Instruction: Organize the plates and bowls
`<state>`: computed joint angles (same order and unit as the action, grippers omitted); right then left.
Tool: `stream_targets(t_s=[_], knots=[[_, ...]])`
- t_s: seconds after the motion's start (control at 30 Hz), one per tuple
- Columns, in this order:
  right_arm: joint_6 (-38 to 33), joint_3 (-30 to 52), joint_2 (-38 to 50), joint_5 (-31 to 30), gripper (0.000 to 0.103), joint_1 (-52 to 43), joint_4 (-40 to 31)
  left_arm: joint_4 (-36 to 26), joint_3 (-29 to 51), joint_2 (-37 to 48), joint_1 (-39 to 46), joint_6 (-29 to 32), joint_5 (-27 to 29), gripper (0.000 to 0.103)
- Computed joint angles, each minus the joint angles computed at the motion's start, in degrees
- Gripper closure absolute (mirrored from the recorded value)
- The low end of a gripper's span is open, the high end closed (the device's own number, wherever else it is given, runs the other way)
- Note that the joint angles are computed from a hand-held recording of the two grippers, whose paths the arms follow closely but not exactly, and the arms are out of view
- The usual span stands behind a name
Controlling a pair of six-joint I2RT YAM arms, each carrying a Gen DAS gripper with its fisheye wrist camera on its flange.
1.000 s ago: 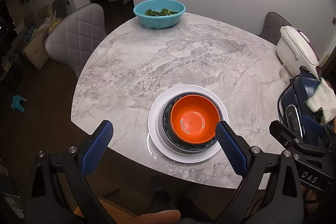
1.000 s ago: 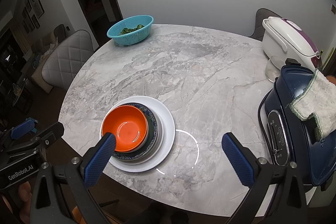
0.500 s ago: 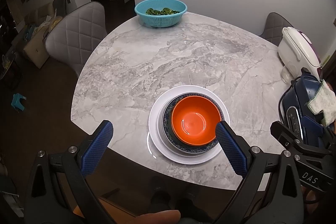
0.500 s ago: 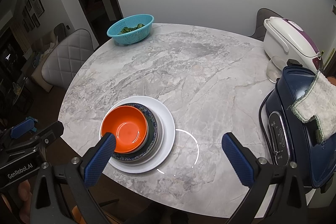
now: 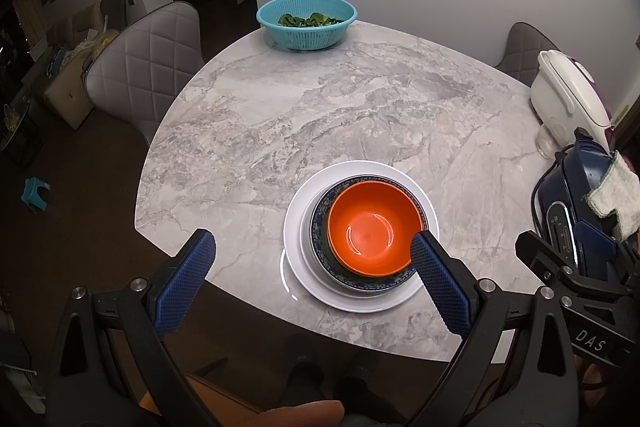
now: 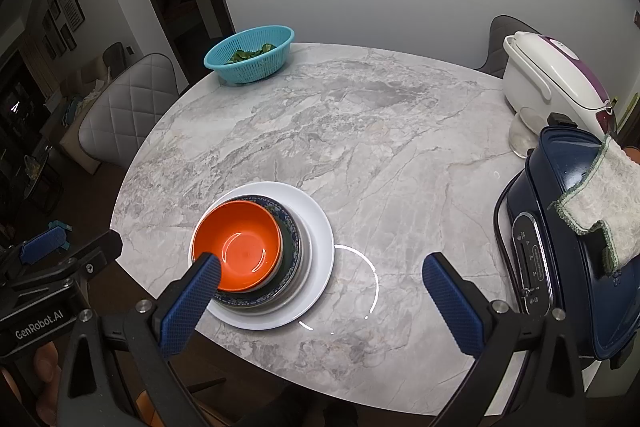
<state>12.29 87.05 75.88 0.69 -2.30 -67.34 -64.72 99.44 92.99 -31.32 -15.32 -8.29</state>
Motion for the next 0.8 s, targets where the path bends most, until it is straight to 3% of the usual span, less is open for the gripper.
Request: stream_targets(t_s=[0.8], knots=[[-0.4,0.3,0.5,-0.2,0.0,-0.3,-0.1,-0.3,0.7,0.5,0.2,0.2,0.2,0.004]])
